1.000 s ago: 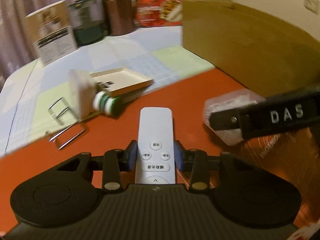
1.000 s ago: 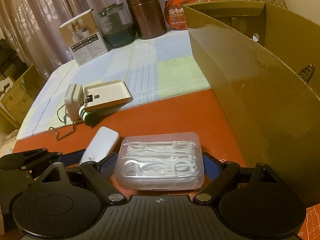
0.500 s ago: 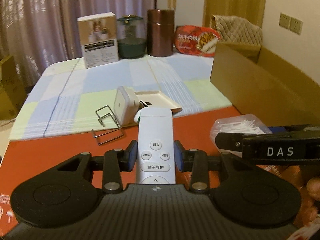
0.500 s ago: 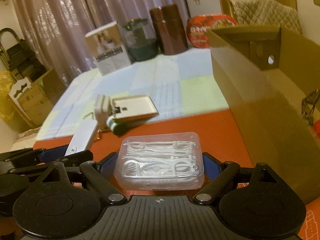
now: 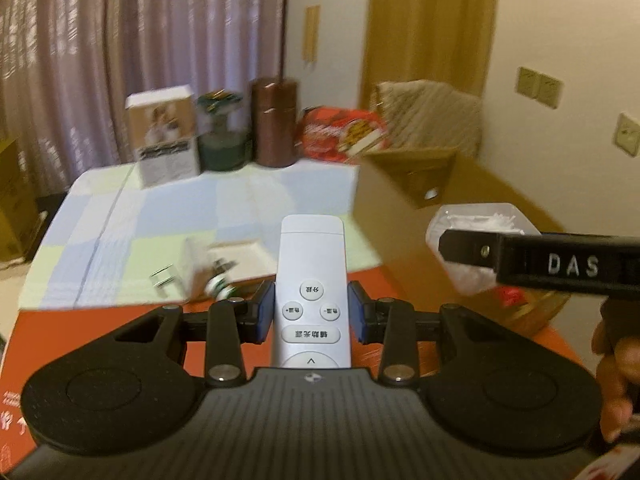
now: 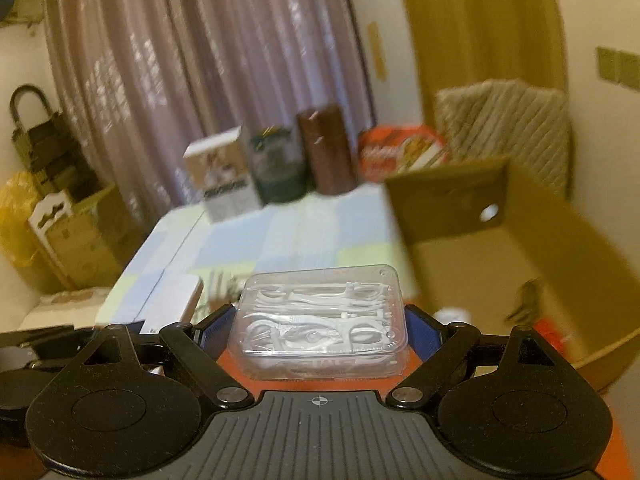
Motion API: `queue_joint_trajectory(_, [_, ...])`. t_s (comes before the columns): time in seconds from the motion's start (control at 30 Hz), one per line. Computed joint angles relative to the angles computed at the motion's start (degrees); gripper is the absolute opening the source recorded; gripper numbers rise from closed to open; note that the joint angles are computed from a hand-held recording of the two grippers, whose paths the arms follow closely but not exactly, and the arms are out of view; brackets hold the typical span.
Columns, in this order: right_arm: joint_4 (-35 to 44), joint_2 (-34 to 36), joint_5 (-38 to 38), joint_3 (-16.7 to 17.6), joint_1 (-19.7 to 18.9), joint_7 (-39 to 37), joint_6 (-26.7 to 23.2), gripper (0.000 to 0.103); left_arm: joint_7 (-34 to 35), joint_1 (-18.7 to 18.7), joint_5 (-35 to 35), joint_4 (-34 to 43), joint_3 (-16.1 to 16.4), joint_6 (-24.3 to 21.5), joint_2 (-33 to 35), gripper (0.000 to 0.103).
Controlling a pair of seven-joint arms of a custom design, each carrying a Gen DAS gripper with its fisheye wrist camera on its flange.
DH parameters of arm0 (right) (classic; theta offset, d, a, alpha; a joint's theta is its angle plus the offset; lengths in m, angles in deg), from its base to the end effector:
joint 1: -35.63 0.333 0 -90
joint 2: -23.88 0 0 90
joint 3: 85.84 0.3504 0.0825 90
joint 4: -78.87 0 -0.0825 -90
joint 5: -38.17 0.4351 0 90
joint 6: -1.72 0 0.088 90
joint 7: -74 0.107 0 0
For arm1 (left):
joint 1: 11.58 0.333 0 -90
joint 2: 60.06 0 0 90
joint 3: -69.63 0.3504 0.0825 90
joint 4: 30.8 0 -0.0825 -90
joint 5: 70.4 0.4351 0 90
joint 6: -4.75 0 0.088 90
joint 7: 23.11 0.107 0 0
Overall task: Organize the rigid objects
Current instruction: 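Lift and carry the white remote and floss pick box over the cardboard box, then open the left tool to drop the remote while the right tool releases the floss box into the box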
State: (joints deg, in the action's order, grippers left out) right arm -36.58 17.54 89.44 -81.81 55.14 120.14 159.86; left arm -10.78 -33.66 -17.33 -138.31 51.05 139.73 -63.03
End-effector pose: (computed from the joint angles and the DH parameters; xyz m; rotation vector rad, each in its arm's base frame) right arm 0.5760 0.2174 0.6074 -1.8324 1.1094 -0.3210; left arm 0.4884 -0.4110 0.6138 -1.7561 1.5314 -0.8421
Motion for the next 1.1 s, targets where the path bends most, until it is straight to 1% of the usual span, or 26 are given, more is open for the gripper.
queue_joint_trajectory(0.1, [1.76,0.56,-2.4,-1.31,-1.93,1.58,-0.46,0.085,0.94,-0.93,0.95,5.46,-0.43,0.06,4.0,0.033])
queue_joint_trajectory(0.2, [4.15,2.24,-5.47,-2.42,-4.3,4.01,-1.56,0.085,2.79,-2.75,1.56,11.64,-0.03,0.05,8.8,0.033])
queue_joint_trajectory(0.3, [6.69,4.43,-8.35,-3.18,-6.47,6.56,-3.19,0.085,5.34,-5.05,1.07,18.47,1.0,0.21,14.29,0.033])
queue_joint_trajectory(0.4, [8.68,6.39,-9.64,-3.62,-8.17,6.9,-4.55,0.085,7.61,-7.39,-0.36,24.94,2.58,0.57,19.64,0.033])
queue_joint_trajectory(0.6, [10.54,8.84,-7.87,-3.8,-10.5,5.11,-6.17,0.085,10.22,-10.93,-4.4,34.58,6.0,0.46,27.67,0.033])
queue_joint_trajectory(0.8, [12.09,11.11,-7.15,-3.64,-11.95,5.18,-7.49,0.085,12.01,-12.48,-7.8,38.89,8.3,0.19,31.44,0.033])
queue_joint_trajectory(0.93, [12.14,11.71,-7.04,-3.42,-12.35,5.28,-7.75,0.085,13.49,-13.05,-8.83,40.39,9.19,-0.52,32.74,0.033])
queue_joint_trajectory(1.1, [12.17,12.25,-6.37,-3.25,-12.68,5.24,-8.06,0.085,14.04,-13.22,-10.09,41.72,9.61,-0.13,34.14,0.033])
